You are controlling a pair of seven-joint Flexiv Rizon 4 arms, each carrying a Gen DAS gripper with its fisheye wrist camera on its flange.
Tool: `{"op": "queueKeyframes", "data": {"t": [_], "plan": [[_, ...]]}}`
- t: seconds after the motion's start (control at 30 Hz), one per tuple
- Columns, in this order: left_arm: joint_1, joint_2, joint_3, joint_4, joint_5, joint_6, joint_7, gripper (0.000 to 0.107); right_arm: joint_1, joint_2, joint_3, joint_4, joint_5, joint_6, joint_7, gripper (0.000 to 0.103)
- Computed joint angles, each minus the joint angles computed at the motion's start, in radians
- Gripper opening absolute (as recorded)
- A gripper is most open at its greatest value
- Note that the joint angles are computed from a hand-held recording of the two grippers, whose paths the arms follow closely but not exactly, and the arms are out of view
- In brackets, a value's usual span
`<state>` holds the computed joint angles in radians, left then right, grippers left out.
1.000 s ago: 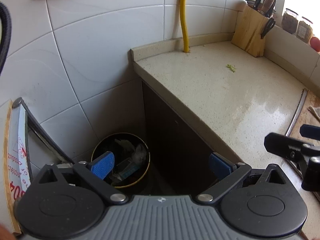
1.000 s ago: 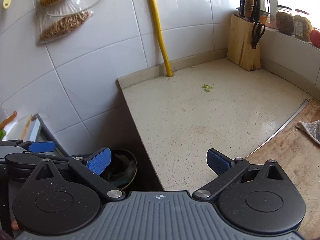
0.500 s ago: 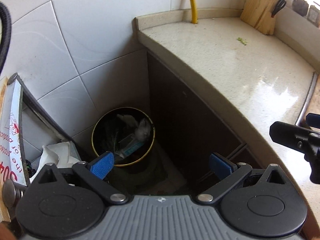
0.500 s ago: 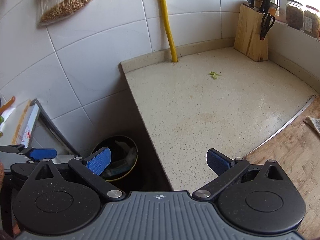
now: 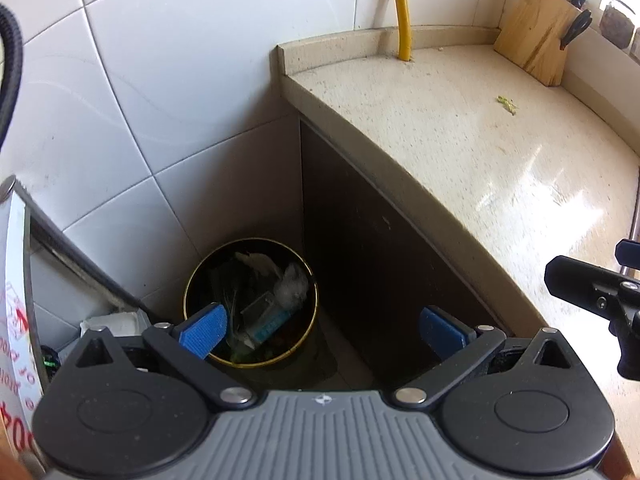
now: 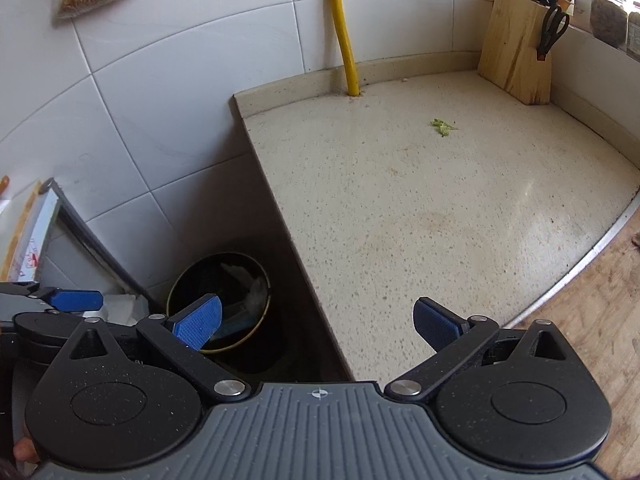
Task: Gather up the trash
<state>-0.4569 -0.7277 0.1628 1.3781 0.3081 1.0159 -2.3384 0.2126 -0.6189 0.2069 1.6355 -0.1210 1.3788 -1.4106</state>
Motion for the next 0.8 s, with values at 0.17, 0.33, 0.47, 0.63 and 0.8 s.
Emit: {"op": "queueKeyframes", "data": {"t": [0.17,0.33,0.47,0.63,0.8], "plan": [[0.016,-0.011,-0.003,-0.015,-0.012,0.01,0.017,0.101,0.023,-0.025,-0.026,-0.047,-0.009,-0.005,0.036,0.103],[0.023,-0.011,-0.002,-0.003,-0.022,0.039,0.016,0.101,0.032,-0.046,-0.029,-0.084,-0.019,-0.024,0.052,0.103],[0.01,-0.009,0.015,0.001,-0.011,0.043,0.002,0.101,0.035,-0.056,-0.025,-0.1,-0.024,-0.038,0.049,0.103],[0.019,0.0,0.006,0.018,-0.022,0.053,0.001,0.101,0.038,-0.065,-0.024,-0.115,-0.023,-0.055,0.048,0.103],[0.028,0.003,0.003,0.033,-0.037,0.068,0.003,0.101,0.042,-0.069,-0.019,-0.119,-0.022,-0.065,0.039,0.103]]}}
